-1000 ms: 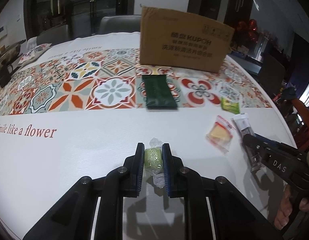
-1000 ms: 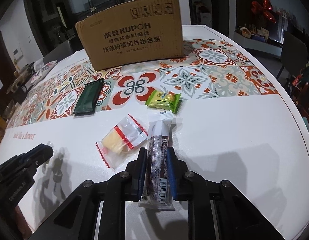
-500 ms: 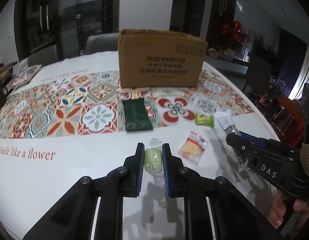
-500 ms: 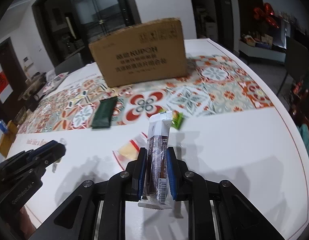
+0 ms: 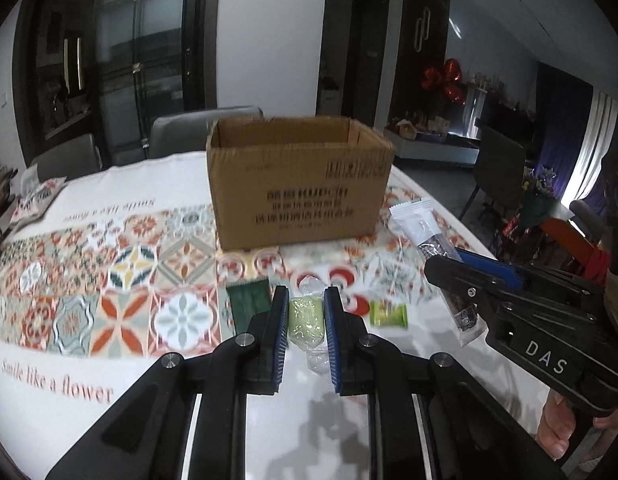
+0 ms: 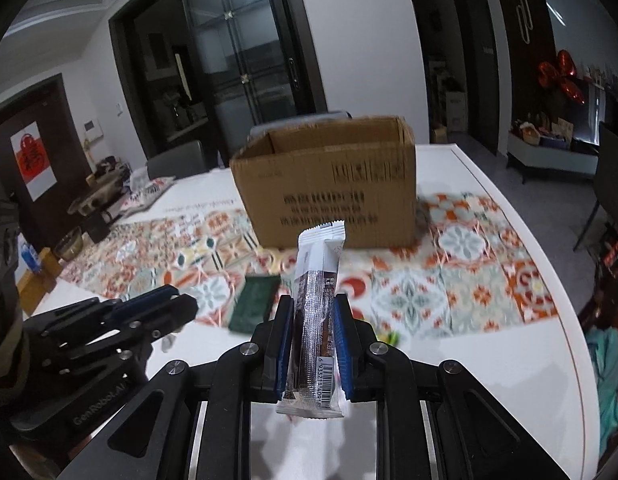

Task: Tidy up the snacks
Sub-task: 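Carry the green candy and brown bar up over the box, then open both tools to drop the snacks into the box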

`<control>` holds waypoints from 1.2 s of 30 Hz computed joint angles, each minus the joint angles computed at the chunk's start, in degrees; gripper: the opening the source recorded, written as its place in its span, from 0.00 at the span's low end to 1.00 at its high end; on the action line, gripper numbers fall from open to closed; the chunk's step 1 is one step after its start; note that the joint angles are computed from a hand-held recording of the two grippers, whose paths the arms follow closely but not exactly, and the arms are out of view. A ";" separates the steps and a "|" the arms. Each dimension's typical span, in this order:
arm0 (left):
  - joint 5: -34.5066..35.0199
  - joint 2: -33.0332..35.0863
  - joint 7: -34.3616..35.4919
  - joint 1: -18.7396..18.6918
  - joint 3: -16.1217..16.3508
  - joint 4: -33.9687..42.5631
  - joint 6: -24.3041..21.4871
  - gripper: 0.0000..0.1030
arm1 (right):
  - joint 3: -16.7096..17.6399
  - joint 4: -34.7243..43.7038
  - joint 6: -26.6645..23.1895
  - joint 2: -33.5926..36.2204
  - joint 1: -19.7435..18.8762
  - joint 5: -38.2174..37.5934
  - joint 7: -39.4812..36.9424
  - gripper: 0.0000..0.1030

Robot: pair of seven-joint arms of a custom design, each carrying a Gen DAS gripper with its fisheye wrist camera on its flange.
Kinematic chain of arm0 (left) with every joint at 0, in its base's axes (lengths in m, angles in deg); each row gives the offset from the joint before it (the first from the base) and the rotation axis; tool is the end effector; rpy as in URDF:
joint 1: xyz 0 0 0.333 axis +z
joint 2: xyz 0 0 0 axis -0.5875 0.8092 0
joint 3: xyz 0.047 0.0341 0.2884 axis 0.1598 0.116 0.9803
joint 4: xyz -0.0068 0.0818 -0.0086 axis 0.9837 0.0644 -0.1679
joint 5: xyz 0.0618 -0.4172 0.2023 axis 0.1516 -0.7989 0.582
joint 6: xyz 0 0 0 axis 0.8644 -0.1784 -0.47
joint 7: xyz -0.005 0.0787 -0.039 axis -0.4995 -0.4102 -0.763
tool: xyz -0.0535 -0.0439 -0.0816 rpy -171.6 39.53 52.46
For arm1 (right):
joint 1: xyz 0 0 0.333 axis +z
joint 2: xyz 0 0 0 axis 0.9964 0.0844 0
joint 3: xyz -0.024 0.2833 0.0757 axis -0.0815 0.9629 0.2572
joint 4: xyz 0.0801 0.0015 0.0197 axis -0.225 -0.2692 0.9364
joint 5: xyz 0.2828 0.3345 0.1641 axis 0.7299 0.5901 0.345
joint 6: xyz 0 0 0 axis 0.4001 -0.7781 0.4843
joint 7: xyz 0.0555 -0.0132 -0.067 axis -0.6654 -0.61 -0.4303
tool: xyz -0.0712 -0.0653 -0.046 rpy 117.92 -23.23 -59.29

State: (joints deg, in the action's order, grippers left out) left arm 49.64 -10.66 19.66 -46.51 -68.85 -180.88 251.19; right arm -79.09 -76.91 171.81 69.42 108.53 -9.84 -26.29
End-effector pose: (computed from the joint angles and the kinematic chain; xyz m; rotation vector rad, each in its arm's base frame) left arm 0.6003 -0.2658 0.4478 -1.5551 1.9100 -0.9823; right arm 0.5875 0.1495 0.4269 -1.6991 1.4724 -0.5235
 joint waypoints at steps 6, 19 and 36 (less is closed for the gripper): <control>-4.28 4.41 6.72 -0.80 1.08 7.41 -1.52 0.18 | 1.56 6.56 -1.51 4.08 -2.70 1.11 -1.01 0.20; -16.61 17.08 20.51 -2.99 3.35 27.11 -9.03 0.18 | 8.04 21.43 -7.32 14.71 -12.30 -8.42 7.20 0.20; -18.54 43.00 23.53 -6.21 8.23 68.31 -26.18 0.37 | 11.29 51.18 -18.77 34.13 -17.94 -29.39 20.06 0.21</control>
State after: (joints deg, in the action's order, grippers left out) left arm 31.10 32.35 43.19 -52.73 -60.62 -112.57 225.01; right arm -67.80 -25.73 153.05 103.56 90.59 -39.23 -6.22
